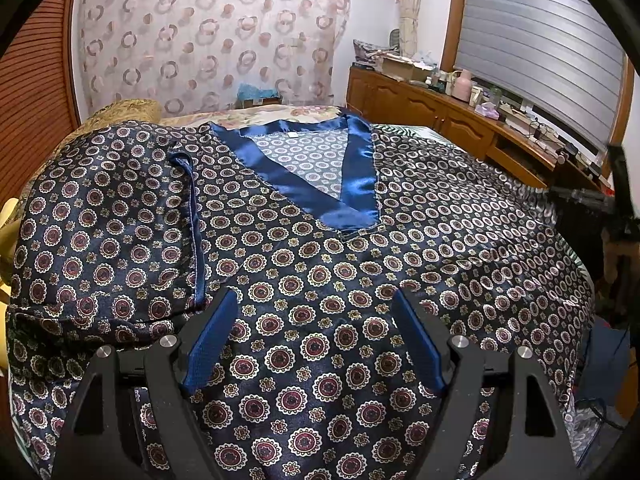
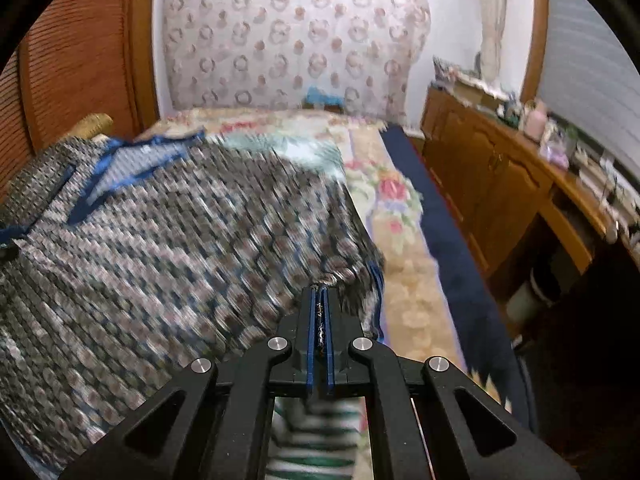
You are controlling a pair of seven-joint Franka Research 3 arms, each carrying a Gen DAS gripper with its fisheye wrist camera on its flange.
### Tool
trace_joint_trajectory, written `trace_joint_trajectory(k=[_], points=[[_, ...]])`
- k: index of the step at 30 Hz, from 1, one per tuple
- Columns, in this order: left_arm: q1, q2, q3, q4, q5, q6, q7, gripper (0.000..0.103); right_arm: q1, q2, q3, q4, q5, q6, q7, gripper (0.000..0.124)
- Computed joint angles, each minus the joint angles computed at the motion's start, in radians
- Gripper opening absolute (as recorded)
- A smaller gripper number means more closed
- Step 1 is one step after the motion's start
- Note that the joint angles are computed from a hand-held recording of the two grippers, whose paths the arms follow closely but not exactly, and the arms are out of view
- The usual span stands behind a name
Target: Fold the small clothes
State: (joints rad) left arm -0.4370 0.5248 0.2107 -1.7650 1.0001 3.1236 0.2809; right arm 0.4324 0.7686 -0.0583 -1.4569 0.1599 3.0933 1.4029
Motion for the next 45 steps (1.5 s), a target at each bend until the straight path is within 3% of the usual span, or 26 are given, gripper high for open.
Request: trace_joint_trajectory(k=[8, 9, 11, 17, 22, 25, 27, 30, 34, 42, 45], points=[[0.0, -0.001, -0.001, 0.002, 0.004, -0.007, -0.003, 0.08, -0.061, -0.003, 0.178, 0.016, 0.004, 0.024, -0.169, 0.004], [0.001, 0.0, -0.002, 0.004, 0.004, -0.008, -0.003, 0.08, -0.055, 0.002, 0.179, 0.017, 0.011, 0.014, -0.18, 0.004], [0.005, 0.002, -0.006, 0.004, 0.0, -0.005, -0.003, 0.08, 0.003, 0.015, 0.112, 0.026, 0.006, -0.001, -0.142, 0.004], [0.0, 0.001, 0.003, 0.0, -0.006, -0.001, -0.007, 0.08, -0.057, 0.03, 0.188, 0.035, 0.058, -0.061, -0.201, 0.004], [0.001, 0.0, 0.002, 0.0, -0.004, -0.008, -0.006, 0.08, -0.087, 0.009, 0.22, 0.018, 0.094, -0.085, -0.245, 0.017], [0.001, 0.0, 0.001, 0.0, -0.002, -0.008, -0.009, 0.08, -0.089, -0.038, 0.216, -0.041, 0.114, -0.025, -0.251, 0.029], [0.005, 0.001, -0.003, 0.001, -0.004, -0.009, -0.006, 0.08, -0.103, -0.046, 0.223, -0.047, 0.129, -0.006, -0.252, 0.046], [0.003, 0.002, -0.001, 0.001, -0.002, -0.008, -0.009, 0.08, -0.067, -0.049, 0.152, -0.042, 0.134, 0.003, -0.201, 0.052], [0.005, 0.002, -0.003, 0.002, -0.004, -0.009, -0.008, 0.08, -0.046, 0.009, 0.077, 0.059, 0.121, -0.091, -0.1, 0.052], [0.023, 0.007, -0.027, 0.006, -0.028, -0.018, 0.025, 0.08, -0.109, 0.176, 0.113, 0.358, 0.094, -0.342, -0.03, 0.051], [0.02, 0.007, -0.023, 0.005, -0.035, -0.015, 0.028, 0.08, -0.089, 0.232, 0.079, 0.454, 0.061, -0.377, 0.026, 0.037]])
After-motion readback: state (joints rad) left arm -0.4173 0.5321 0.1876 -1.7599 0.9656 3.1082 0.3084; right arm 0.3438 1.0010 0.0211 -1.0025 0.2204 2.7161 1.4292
